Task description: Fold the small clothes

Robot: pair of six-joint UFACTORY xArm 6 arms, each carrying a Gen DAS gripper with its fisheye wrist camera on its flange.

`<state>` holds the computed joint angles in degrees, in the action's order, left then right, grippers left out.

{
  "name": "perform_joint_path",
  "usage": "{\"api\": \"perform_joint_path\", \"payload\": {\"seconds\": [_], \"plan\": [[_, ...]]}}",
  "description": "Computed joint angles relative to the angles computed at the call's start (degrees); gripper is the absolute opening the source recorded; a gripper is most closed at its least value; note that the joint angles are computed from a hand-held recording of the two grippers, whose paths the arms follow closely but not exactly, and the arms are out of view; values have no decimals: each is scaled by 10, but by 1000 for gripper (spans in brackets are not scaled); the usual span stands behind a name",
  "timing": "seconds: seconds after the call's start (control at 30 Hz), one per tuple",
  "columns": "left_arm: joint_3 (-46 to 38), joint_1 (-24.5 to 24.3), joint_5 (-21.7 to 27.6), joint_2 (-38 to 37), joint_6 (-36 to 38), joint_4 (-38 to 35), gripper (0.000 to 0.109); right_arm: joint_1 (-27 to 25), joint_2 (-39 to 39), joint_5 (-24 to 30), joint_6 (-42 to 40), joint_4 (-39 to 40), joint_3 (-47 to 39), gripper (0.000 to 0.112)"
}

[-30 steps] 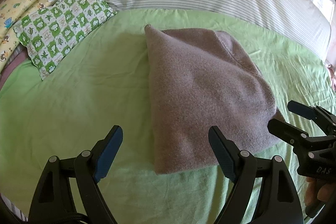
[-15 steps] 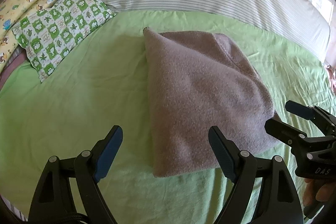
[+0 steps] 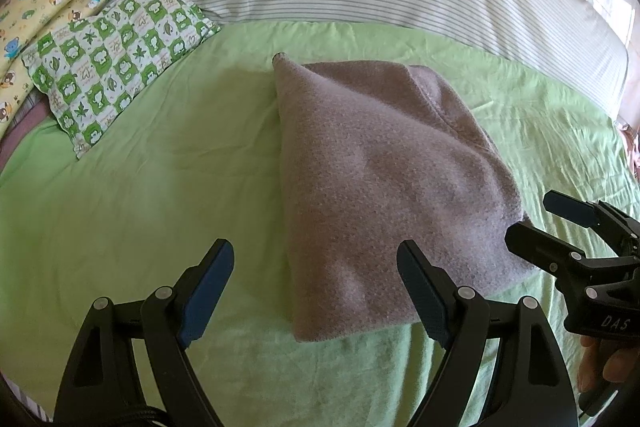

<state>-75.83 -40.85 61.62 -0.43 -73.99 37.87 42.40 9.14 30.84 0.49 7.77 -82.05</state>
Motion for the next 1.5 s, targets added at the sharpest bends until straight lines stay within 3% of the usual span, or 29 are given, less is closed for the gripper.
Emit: {"api": "perform_joint_path", "payload": {"seconds": [1.5], "plan": [[-5, 13, 4, 0, -3, 4, 84, -7, 16, 4, 6, 5, -24, 89]]}}
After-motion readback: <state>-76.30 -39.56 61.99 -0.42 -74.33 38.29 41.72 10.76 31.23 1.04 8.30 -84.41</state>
